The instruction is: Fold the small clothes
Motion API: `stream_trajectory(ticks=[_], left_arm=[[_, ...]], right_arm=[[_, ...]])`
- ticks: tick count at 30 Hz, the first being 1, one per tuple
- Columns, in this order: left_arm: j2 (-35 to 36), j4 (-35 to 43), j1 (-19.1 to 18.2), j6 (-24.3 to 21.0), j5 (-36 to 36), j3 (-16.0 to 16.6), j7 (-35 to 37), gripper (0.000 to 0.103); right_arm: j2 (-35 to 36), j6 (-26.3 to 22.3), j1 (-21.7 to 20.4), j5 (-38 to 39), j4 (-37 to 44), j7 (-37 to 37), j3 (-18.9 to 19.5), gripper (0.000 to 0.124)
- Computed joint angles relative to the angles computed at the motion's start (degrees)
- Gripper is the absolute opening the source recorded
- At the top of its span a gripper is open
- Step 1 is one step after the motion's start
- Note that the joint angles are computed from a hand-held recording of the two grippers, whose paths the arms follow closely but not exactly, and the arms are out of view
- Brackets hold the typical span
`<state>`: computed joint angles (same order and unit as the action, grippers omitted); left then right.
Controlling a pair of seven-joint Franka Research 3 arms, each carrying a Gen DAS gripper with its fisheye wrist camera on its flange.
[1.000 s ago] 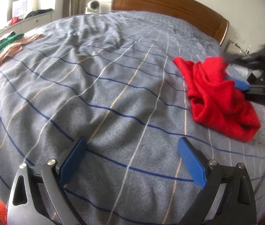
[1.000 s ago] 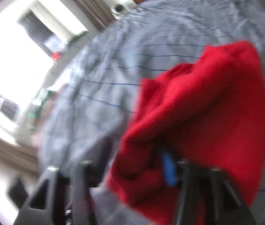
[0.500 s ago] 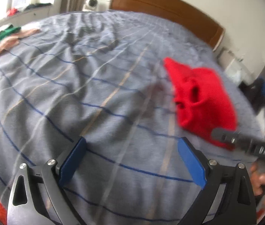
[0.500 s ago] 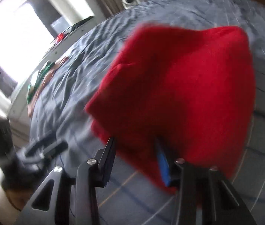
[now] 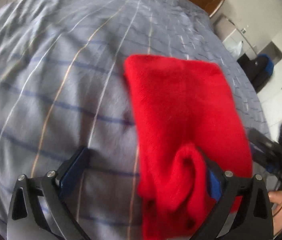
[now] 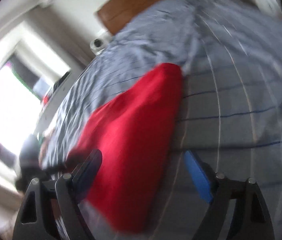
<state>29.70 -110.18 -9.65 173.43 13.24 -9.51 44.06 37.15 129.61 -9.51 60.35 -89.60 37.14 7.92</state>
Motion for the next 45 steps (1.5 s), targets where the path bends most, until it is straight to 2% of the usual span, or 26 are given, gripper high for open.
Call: stream_trajectory(ticks=[1, 2, 3, 4, 5, 6, 8, 10, 12, 13, 14, 15, 16, 17, 18, 20, 21, 22, 24, 25, 27, 30, 33, 37, 41, 45], left_arm=[[0.72, 1.48, 0.18, -1.15, 0.45, -0.85, 1.44, 0.095], [1.23, 2.31, 0.64, -1.98, 0.46, -1.93, 2.87, 0.067], [1.46, 2.73, 1.24, -2.40, 0.19, -3.08, 4.26, 0.049], [1.65, 3.07, 0.19, -2.53, -1.09, -2.70, 5.43, 0.032], [0.82, 3.04, -2.14, -3.31, 1.24, -0.31, 2.59, 0.025], [0.21, 2.91, -3.57, -3.05, 2.26, 1.37, 1.61, 0.023], [-1.79, 2.12, -7.59, -1.33, 5.81, 5.67, -1.97, 0.022], [-3.91, 1.11, -11.18, 2.02, 9.60, 9.43, -6.05, 0.022], [-4.84, 1.36, -14.06, 3.03, 13.08, 12.56, -9.13, 0.024], [-4.74, 2.15, -15.29, 2.57, 14.68, 13.69, -10.47, 0.034], [-4.41, 2.86, -15.29, 1.36, 15.52, 13.52, -11.08, 0.049], [-3.97, 3.57, -15.76, -0.72, 16.32, 13.66, -12.02, 0.059], [-3.75, 4.02, -18.14, -4.18, 18.66, 15.79, -15.21, 0.070], [-4.28, 3.15, -21.79, -6.97, 22.90, 19.36, -20.23, 0.070], [-5.28, 1.55, -25.40, -9.28, 28.10, 22.47, -25.45, 0.071], [-8.12, -2.38, -30.52, -12.47, 37.94, 26.29, -34.42, 0.087], [-9.86, -4.20, -33.69, -15.79, 43.85, 28.01, -39.98, 0.092], [-12.33, -6.58, -37.89, -22.17, 51.08, 29.14, -46.67, 0.100], [-15.42, -9.41, -41.11, -30.27, 56.47, 28.22, -51.98, 0.102], [-17.07, -10.65, -42.20, -35.17, 54.72, 26.56, -52.73, 0.103], [-18.30, -10.79, -42.01, -39.50, 50.15, 23.88, -52.07, 0.103], [-21.65, -12.58, -40.57, -40.66, 43.44, 20.05, -47.90, 0.102], [-23.81, -14.19, -38.42, -37.57, 39.15, 17.04, -44.95, 0.102], [-24.48, -13.89, -36.82, -38.09, 40.56, 13.51, -47.59, 0.102], [-24.74, -13.32, -35.02, -39.74, 41.53, 10.09, -48.38, 0.102], [-25.76, -14.49, -32.48, -38.06, 42.77, 7.22, -50.13, 0.103]], right_arm=[[3.09, -1.84, 0.82, -1.41, 3.91, 3.54, -0.21, 0.083], [5.07, -2.68, 1.53, -2.57, 6.11, 5.54, -0.20, 0.076], [6.02, -1.63, 1.02, -4.86, 6.81, 6.56, 1.82, 0.060], [5.18, 1.12, 2.42, -6.50, 5.51, 5.40, 1.83, 0.052], [2.53, 5.76, 5.62, -6.92, 2.21, 1.94, -0.16, 0.043], [-0.36, 11.47, 7.31, -7.53, -1.71, -2.53, -0.15, 0.038], [-5.18, 20.57, 7.48, -6.04, -8.04, -12.18, 2.43, 0.035], [-9.36, 23.62, 5.29, -0.07, -11.59, -21.49, 5.35, 0.034], [-12.03, 24.51, 4.11, 5.98, -12.85, -28.30, 6.22, 0.034], [-12.68, 23.45, 3.74, 7.67, -12.38, -29.55, 5.90, 0.034], [-12.78, 22.29, 3.86, 7.92, -11.67, -29.02, 5.00, 0.035], [-12.31, 20.77, 4.20, 6.79, -10.48, -26.76, 3.49, 0.037], [-11.63, 18.74, 4.79, 4.14, -9.41, -22.81, 1.36, 0.040], [-10.83, 17.04, 5.29, 1.19, -8.61, -19.01, -0.46, 0.052], [-9.95, 17.24, 6.08, -2.53, -8.32, -14.79, -2.62, 0.074], [-11.76, 20.62, 5.04, -2.96, -12.42, -15.63, -3.26, 0.098], [-12.95, 22.34, 4.14, -2.47, -15.08, -17.53, -3.36, 0.098], [-14.06, 23.64, 3.55, -2.57, -17.52, -18.99, -3.68, 0.098], [-17.54, 26.92, 2.98, -2.97, -23.52, -21.41, -4.50, 0.098], [-19.78, 27.13, 1.98, -1.47, -26.61, -24.19, -4.32, 0.098], [-24.27, 25.99, 0.80, 1.86, -32.03, -28.74, -4.89, 0.098], [-32.03, 23.24, 0.87, 6.05, -39.98, -32.05, -7.48, 0.098], [-37.30, 24.39, 3.03, 8.11, -45.36, -32.33, -9.36, 0.100], [-42.09, 25.70, 6.07, 4.90, -49.87, -31.00, -11.57, 0.101], [-44.96, 27.39, 8.71, 7.07, -52.16, -34.10, -13.53, 0.101], [-46.37, 27.81, 9.81, 6.90, -53.60, -33.89, -14.77, 0.101]])
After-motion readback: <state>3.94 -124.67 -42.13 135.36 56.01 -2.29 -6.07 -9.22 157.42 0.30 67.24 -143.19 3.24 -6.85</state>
